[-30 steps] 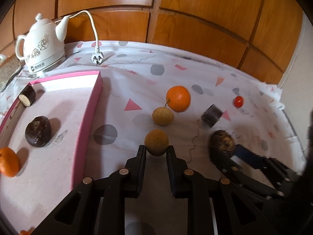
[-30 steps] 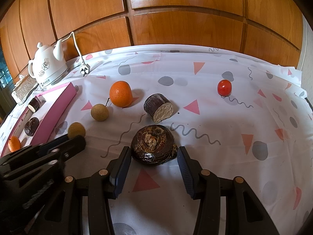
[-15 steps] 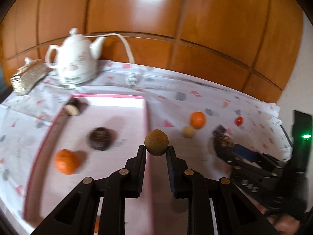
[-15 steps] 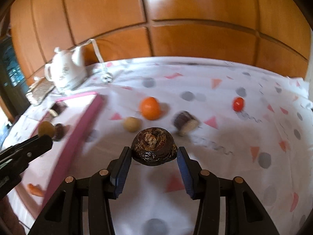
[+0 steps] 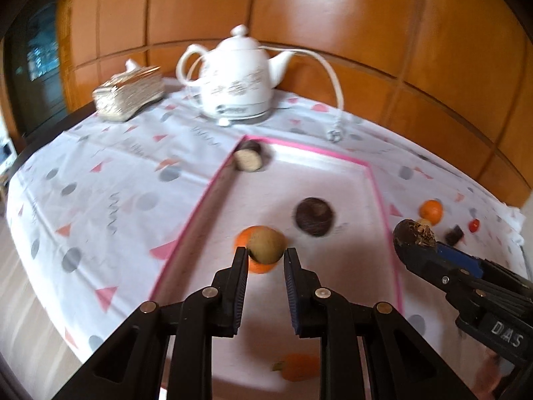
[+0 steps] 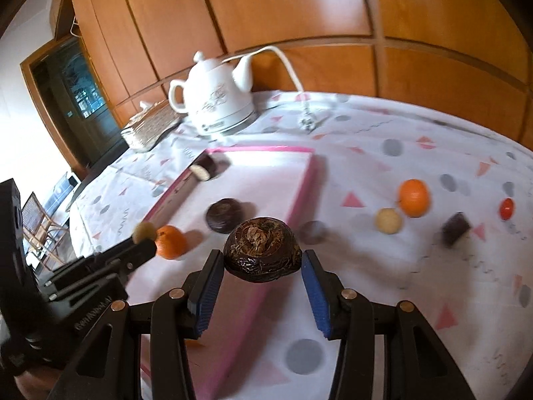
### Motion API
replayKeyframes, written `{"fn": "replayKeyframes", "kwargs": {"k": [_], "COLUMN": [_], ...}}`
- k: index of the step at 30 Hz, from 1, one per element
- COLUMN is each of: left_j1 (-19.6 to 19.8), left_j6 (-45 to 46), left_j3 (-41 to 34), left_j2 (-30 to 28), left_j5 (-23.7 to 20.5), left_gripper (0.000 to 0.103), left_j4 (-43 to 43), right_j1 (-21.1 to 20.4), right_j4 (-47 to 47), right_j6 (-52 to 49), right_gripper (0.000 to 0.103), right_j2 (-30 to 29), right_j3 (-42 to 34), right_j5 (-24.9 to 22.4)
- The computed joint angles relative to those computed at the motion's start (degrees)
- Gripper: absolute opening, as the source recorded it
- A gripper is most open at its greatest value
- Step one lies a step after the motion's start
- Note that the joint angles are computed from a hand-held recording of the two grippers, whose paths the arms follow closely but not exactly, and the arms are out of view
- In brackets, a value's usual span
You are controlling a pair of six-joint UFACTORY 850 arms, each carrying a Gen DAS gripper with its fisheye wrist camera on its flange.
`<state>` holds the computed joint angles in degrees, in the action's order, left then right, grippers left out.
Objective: Organize fruits
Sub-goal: 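Carry the tuber and yellow fruit into the pink tray and open both tools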
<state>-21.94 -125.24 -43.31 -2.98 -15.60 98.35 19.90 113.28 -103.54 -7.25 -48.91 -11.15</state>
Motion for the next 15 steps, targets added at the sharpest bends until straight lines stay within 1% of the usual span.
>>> {"fn": "replayKeyframes", "kwargs": {"k": [1, 3, 4, 5, 6, 8, 10, 11, 13, 15], "left_j1": [0.3, 0.7, 0.8, 1.0, 1.1, 0.9, 1.0, 0.9, 0.5, -0.1], "left_j6": [0.1, 1.3, 1.1, -0.4, -0.8, -1.0, -1.9, -3.1, -2.2, -2.1], "left_j3": [0.1, 0.2, 0.4, 0.7, 0.8, 1.1, 1.1, 1.2, 1.0, 1.1], "left_j2": [0.0, 0.0, 0.0, 0.2, 0.4, 0.7, 0.8, 1.0, 1.0, 1.2], "left_j5": [-0.1, -0.3, -0.4, -0.2, -0.2, -0.5, -0.1, 0.2, -0.2, -0.5], "left_gripper": [0.023, 0.032, 0.039, 0.040, 0.040, 0.040, 0.040, 0.042, 0.046, 0.046], "left_j4": [-0.6, -2.3, -2.6, -1.6, -1.3, -0.9, 0.1, 1.3, 0.6, 0.8], "right_j1": [0.5, 1.3, 1.4, 1.4, 1.7, 2.5, 2.7, 2.6, 2.4, 2.0], "right_j4": [-2.6, -7.0, -10.3, -11.4, -11.1, -7.8, -7.1, -6.0, -3.8, -2.8], "right_j6": [2.6, 6.9, 10.7, 12.1, 11.9, 8.1, 7.0, 6.2, 4.6, 4.2], "right_gripper": [0.049, 0.050, 0.050, 0.050, 0.050, 0.050, 0.050, 0.050, 0.050, 0.050], "right_j2": [-0.6, -1.7, -2.2, -2.1, -2.1, -1.7, -1.3, -1.0, -0.8, -0.5], "right_j3": [-0.6, -1.7, -2.3, -2.3, -2.3, -1.9, -1.5, -1.1, -0.7, -0.1], "right_j5": [-0.2, -0.3, -1.3, -1.9, -1.8, -0.2, 0.5, 0.8, 1.4, 1.8]}}
